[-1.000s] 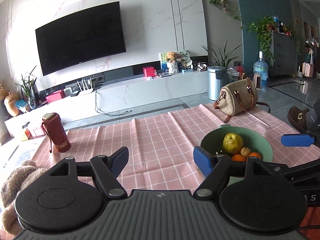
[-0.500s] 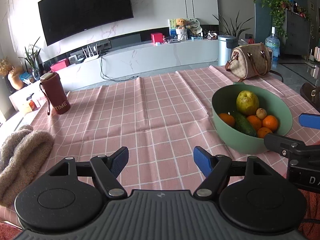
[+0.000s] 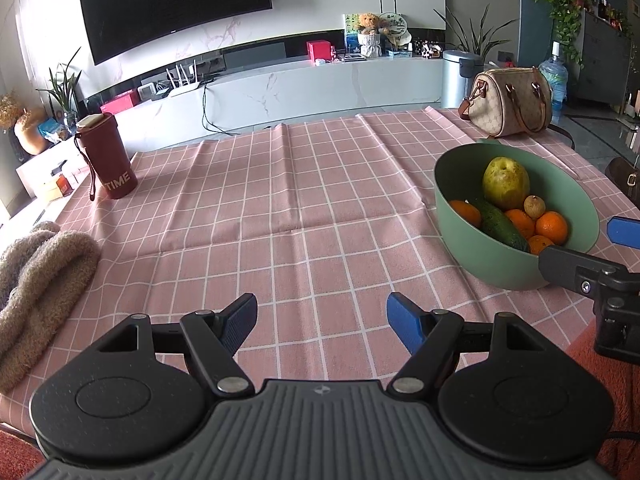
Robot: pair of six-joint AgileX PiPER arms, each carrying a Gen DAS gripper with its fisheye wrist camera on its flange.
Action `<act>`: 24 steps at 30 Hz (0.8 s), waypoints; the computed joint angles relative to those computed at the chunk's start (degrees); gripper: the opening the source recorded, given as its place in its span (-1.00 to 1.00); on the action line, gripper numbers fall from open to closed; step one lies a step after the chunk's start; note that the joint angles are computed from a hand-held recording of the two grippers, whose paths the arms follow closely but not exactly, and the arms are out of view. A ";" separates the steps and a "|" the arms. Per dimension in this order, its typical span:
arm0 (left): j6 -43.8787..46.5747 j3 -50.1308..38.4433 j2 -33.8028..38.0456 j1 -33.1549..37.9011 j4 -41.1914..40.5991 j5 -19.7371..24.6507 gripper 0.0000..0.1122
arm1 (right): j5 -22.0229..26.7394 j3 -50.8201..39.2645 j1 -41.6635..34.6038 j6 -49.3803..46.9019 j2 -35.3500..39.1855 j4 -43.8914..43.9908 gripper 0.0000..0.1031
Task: Organize fruits
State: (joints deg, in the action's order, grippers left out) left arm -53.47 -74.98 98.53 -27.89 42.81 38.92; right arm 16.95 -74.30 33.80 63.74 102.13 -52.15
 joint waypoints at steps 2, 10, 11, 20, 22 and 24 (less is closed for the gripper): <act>0.45 -0.16 0.02 0.07 -0.48 0.13 0.55 | 0.17 -0.10 0.11 0.03 0.06 -0.12 0.57; 1.20 -0.67 0.27 0.22 -1.27 0.15 0.55 | 0.23 -0.16 0.14 -0.03 0.22 -0.44 0.58; 1.10 -0.67 0.27 0.21 -1.14 0.19 0.55 | 0.01 -0.11 0.07 -0.07 0.29 -0.48 0.58; 1.32 -1.24 0.44 0.16 -1.31 0.89 0.55 | -0.27 -0.20 -0.09 -1.36 0.47 0.60 0.57; 1.26 -1.22 0.44 0.12 -1.24 0.92 0.55 | -0.47 -0.13 -0.19 -1.50 0.49 0.60 0.57; 1.21 -1.18 0.37 0.14 -1.19 0.88 0.55 | -0.53 -0.17 -0.24 -1.78 0.52 0.82 0.57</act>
